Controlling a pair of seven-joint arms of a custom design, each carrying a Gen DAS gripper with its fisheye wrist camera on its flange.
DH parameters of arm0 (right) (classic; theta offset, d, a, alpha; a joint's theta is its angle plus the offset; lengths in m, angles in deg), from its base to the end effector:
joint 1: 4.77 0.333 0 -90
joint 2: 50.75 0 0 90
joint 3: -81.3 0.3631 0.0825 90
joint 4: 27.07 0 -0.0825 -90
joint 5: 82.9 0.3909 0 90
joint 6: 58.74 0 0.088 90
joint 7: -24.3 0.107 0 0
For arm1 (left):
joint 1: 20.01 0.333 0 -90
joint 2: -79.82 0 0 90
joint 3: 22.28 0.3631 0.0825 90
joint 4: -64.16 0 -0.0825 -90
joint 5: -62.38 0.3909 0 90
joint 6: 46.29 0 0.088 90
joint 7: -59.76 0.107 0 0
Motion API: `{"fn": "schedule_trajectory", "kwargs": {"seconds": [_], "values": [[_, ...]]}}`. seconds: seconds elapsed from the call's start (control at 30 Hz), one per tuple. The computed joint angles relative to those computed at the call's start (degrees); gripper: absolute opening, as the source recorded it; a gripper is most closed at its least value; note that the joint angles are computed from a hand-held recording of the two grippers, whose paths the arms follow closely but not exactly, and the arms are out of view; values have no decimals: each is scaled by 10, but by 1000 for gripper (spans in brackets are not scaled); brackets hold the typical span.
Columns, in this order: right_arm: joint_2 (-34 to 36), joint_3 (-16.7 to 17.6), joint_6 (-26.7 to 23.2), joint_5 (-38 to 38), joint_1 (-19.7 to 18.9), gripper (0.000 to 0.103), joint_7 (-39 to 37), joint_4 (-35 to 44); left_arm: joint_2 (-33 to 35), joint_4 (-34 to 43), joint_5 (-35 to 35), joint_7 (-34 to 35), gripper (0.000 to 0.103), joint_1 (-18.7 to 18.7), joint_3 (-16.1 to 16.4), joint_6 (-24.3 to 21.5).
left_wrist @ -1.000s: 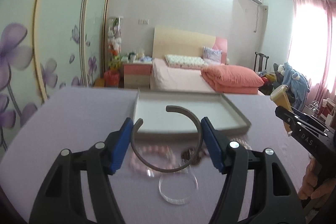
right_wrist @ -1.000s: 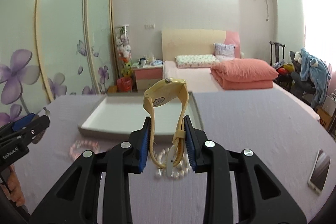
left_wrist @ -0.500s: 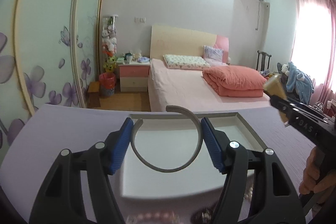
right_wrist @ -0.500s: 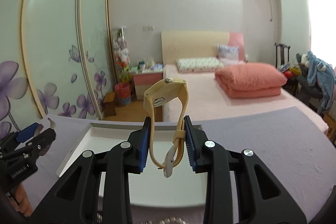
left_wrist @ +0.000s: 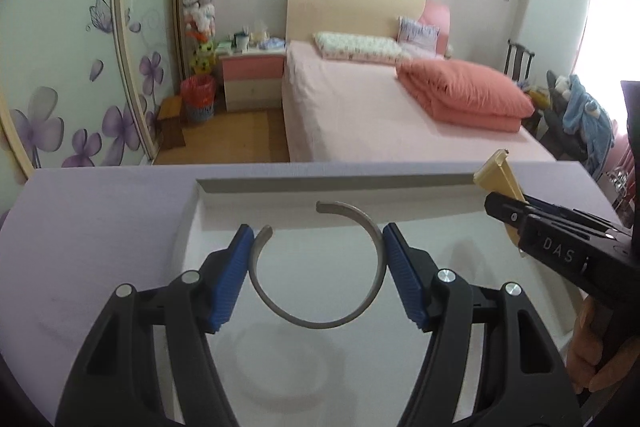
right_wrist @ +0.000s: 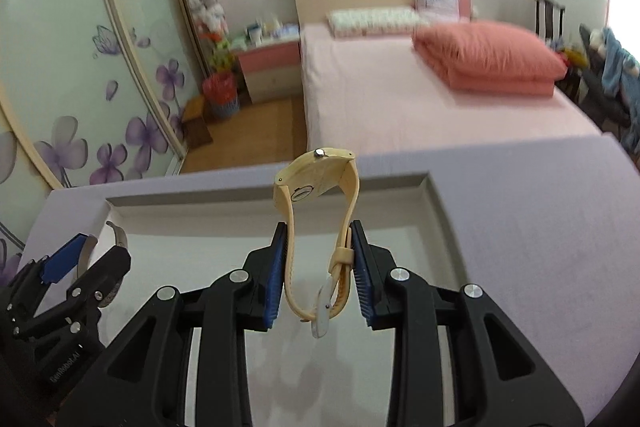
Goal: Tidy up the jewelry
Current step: 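Carry the watch into the gray tray and open the right tool while the left tool releases the cuff there, then withdraw both open tools from the tray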
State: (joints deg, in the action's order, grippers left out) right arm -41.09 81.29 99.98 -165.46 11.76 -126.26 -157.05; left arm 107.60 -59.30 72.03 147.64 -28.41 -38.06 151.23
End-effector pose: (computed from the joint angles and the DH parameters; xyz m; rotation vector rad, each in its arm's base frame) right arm 0.5130 0.1968 0.3360 -1.3081 2.1823 -0.7162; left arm 0.5829 -0.2645 0.3143 -1.3397 2.2128 -1.0356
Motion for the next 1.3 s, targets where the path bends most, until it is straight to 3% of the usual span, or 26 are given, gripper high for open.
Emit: {"fn": "schedule_trajectory", "kwargs": {"seconds": [0.1, 0.2, 0.27, 0.3, 0.4, 0.53, 0.97, 1.3], "values": [[11, -1, 3, 53, -4, 32, -40, 4, 11, 20, -9, 5, 64, -14, 11, -20], [16, -6, 19, 107, -8, 33, -75, 4, 20, 41, -12, -5, 64, 6, -12, -62], [20, -10, 29, 153, -9, 40, -118, 5, 27, 56, -13, -6, 64, 24, -30, -90], [20, -12, 28, 169, -6, 45, -133, 3, 26, 60, -20, -6, 64, 10, -16, -99], [10, -32, 45, 139, 7, 59, -101, -7, 26, 65, -28, 1, 66, 5, -13, -114], [-9, -37, 51, 54, 8, 61, -21, -15, 23, 61, -40, 4, 71, -13, 11, -94], [-67, 15, 2, -70, -18, 62, 101, -48, -32, -34, -27, -21, 71, 33, -10, 0], [-136, 64, -114, -101, 17, 73, 129, -91, -113, -159, 13, -55, 76, 40, 20, 124]]}}
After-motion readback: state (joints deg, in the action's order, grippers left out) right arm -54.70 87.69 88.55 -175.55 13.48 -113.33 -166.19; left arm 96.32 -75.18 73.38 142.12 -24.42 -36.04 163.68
